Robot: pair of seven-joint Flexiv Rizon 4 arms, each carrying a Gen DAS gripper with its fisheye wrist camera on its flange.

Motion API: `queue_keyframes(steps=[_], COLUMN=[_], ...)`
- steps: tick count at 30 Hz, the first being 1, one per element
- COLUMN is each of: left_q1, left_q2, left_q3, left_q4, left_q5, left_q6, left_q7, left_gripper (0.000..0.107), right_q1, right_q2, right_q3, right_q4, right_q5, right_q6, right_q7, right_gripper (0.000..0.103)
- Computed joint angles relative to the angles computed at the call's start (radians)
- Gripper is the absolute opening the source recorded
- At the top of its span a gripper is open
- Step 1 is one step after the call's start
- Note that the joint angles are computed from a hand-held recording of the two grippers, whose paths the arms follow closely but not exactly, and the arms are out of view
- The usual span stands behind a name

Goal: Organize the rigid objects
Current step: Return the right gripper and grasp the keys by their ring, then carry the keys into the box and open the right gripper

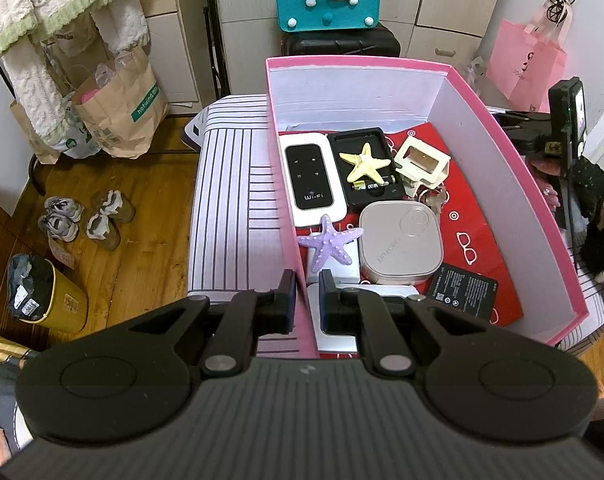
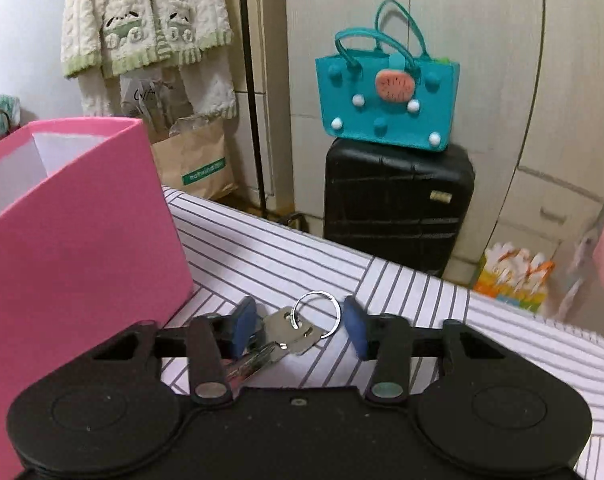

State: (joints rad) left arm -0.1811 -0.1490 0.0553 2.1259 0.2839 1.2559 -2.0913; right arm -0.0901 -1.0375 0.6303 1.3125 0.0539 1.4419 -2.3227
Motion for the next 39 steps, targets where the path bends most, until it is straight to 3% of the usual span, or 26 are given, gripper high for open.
queue_keyframes(steps=[1,2,5,12,21,28,35,39], left_q1=[0.001,0.001,0.001,-0.002,-0.009,-0.006,-0.007,-0.002], left_q2=[0.000,0.000,-0.002,-0.004,-0.001,-0.005,-0.006,-0.007], left_q3=[-0.001,-0.001,-0.002,0.003,0.011,0.008,0.011,0.008], left_q4=[0.000,0.000,0.000,0.003,0.009,0.009,0.011,0.019], left_q5=[-0.002,-0.001,-0.003,0.006,0.034,0.031,0.039,0.022], left_q6=[0.000,0.000,0.005,0.015,0.025,0.031,0.037,0.047], left_q7=[0.001,0.002,0.000,-0.010,-0.038,-0.042,-0.040,-0.029], left_gripper=[0.009,0.009,0.009,0.009,0.009,0.009,0.009,0.009], right_q1=[-0.003,-0.006,-0.019,-0.132,-0.303,-0.439,-0.469,-0.418], right_q2=[0.005,0.009,0.019,0.046,0.125,0.188,0.265,0.285], right_q3=[0.003,0.004,0.015,0.142,0.327,0.471,0.488,0.436], right_q4=[0.005,0.006,0.019,0.076,0.171,0.214,0.231,0.210], right_q5=[0.003,0.010,0.041,0.102,0.251,0.377,0.468,0.477], right_q6=[-0.007,-0.015,0.005,-0.008,-0.074,-0.217,-0.384,-0.505], right_q7=[0.002,0.011,0.022,-0.010,-0.171,-0.298,-0.319,-0.286], right_gripper=[0.010,0.005,0.004,0.004,0.005,0.005,0.005,0.005])
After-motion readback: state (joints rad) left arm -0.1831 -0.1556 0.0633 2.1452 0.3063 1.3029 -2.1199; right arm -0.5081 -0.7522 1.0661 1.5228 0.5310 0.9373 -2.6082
